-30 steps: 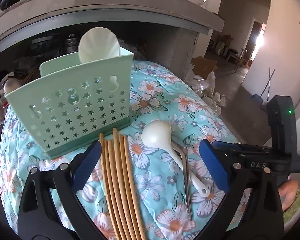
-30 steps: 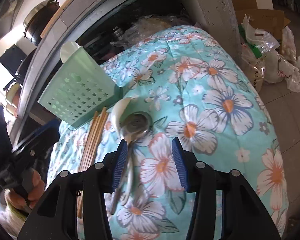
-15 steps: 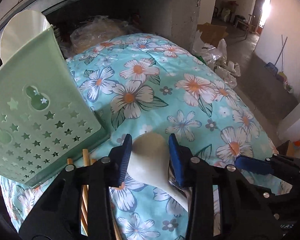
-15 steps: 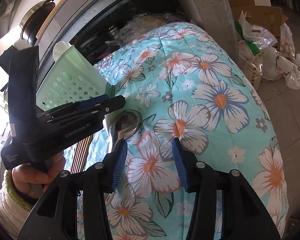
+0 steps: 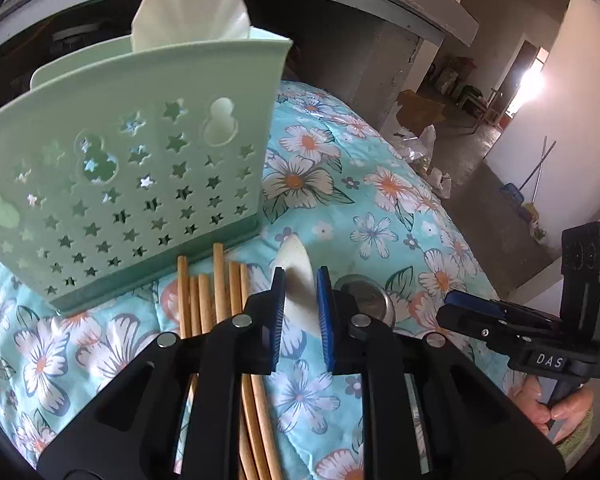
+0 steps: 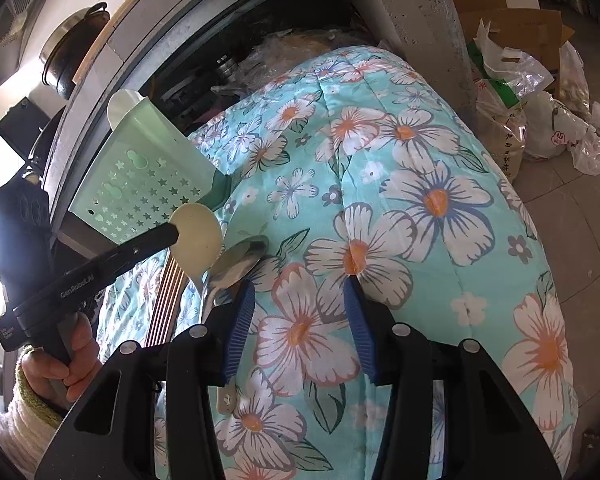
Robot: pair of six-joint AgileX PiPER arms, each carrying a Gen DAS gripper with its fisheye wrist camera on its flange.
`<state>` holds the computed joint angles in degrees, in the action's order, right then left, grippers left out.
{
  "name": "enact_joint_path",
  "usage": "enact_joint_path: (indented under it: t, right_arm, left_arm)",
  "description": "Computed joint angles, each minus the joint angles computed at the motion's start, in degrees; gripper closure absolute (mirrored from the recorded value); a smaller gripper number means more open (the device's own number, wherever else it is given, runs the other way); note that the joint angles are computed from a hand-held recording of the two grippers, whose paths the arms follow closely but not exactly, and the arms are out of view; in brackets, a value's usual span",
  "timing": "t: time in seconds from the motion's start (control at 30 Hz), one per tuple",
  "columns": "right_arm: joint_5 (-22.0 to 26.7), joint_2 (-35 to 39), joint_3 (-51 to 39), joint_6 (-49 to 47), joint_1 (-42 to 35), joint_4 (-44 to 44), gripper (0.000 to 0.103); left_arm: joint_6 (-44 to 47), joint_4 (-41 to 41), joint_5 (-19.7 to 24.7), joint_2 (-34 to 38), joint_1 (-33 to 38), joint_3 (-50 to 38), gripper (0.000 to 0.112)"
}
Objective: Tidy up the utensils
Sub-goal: 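Grasp the other white ceramic spoon with the left tool while the right tool grasps a metal spoon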
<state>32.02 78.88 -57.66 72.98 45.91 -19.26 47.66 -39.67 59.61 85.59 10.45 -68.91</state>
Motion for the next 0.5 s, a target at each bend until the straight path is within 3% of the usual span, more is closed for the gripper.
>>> enact_joint_path:
  t: [0.27,0.5]
  right_arm:
    - [-1.6,-1.5,0.6,-2.5,-0.6,4.5,0.057]
    - [-11.8,-1.1,2.3,-20.1,-4.2,26.9,0.057]
  left_arm:
    - [1.7,-1.7,3.5,1.9,4.5,1.6,0.098]
    - [0.9,-3.0,4.7,4.8,4.5,-0.2,0.098]
